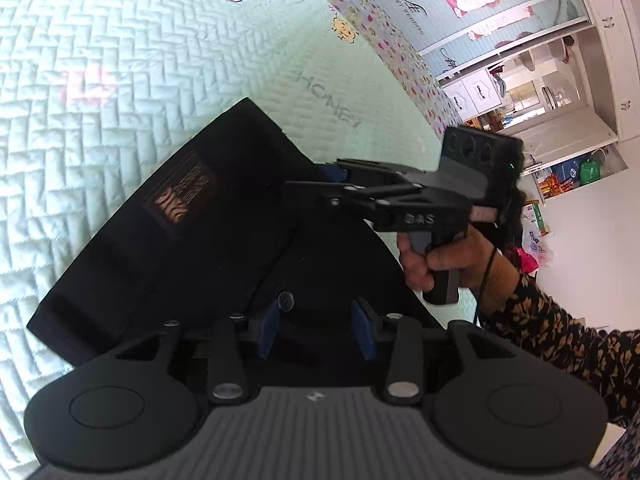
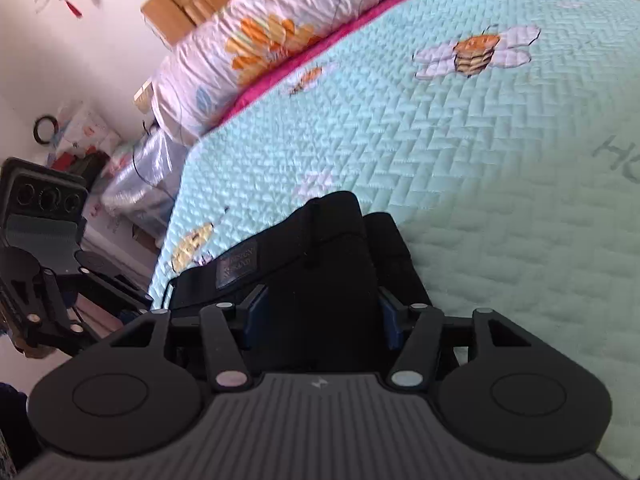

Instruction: Fold clothes

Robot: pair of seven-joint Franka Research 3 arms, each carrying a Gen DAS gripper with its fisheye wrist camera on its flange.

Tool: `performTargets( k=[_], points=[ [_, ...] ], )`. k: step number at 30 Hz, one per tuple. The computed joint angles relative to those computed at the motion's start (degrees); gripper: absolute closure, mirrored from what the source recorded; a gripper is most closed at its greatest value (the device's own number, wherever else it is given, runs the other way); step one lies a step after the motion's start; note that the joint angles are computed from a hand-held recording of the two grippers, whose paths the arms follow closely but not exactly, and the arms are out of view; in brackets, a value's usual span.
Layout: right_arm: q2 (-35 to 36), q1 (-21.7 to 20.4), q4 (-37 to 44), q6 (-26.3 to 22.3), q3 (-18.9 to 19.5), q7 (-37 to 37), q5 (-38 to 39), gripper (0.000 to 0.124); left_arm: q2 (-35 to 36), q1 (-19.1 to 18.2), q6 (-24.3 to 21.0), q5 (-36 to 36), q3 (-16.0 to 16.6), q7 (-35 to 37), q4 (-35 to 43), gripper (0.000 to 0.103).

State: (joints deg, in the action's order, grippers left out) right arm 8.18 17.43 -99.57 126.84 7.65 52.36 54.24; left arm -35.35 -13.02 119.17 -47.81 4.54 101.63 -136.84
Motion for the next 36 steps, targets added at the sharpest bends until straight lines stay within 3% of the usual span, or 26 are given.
performTargets(
  k=[4, 5, 6, 9, 12, 16, 20, 27, 31, 36],
  points=[
    [5.71, -1.03, 6.86, -8.44, 0.02, 4.53, -2.26, 0.066, -0.56, 0.14, -1.98, -0.47, 1.22, 1.02, -0.59, 0.056],
    [6.18, -1.02, 7.53, -8.65, 0.09, 5.65, -2.93, 0.082, -0.58, 0.20, -2.45, -0.60, 1.46, 1.58, -0.61, 0.056],
    [5.94, -0.54, 7.68, -7.85, 0.07, 7.19, -4.78, 0.098, -0.66, 0.36, -2.92, -0.54, 1.62, 2.11, -0.59, 0.056],
    [0.39, 2.45, 4.12, -1.38, 0.65, 8.46, -12.32, 0.112, -1.24, 0.75, -5.12, -1.84, 3.47, 5.07, -0.64, 0.056],
    [-8.15, 5.92, -2.77, 5.71, 2.16, 5.76, -18.02, 0.112, -1.31, 1.72, -9.63, -1.45, 4.55, 6.68, -0.41, 0.056],
    [-15.75, 9.19, -9.93, 9.70, 2.96, 4.28, -19.51, 0.112, -1.51, 3.32, -16.65, -1.20, 5.22, 7.78, -0.70, 0.056],
    [-16.63, 10.77, -8.28, 6.88, 1.99, 4.25, -20.13, 0.112, -1.01, 5.26, -19.95, -1.04, 4.46, 8.34, -0.94, 0.056],
    [-12.45, 9.25, -0.91, 3.60, 0.70, 8.82, -22.52, 0.113, 2.38, 5.74, -16.79, -7.08, 2.81, 13.10, 0.94, 0.055],
    [-7.93, 8.32, 0.32, 8.22, 0.92, 13.08, -28.12, 0.113, 4.12, 5.95, -12.13, -10.36, 1.12, 14.67, 1.22, 0.053],
    [-1.07, 7.38, 0.65, 9.88, 0.77, 15.76, -28.10, 0.112, 5.63, 5.83, -6.75, -8.96, -1.13, 14.64, 0.81, 0.053]
  ],
)
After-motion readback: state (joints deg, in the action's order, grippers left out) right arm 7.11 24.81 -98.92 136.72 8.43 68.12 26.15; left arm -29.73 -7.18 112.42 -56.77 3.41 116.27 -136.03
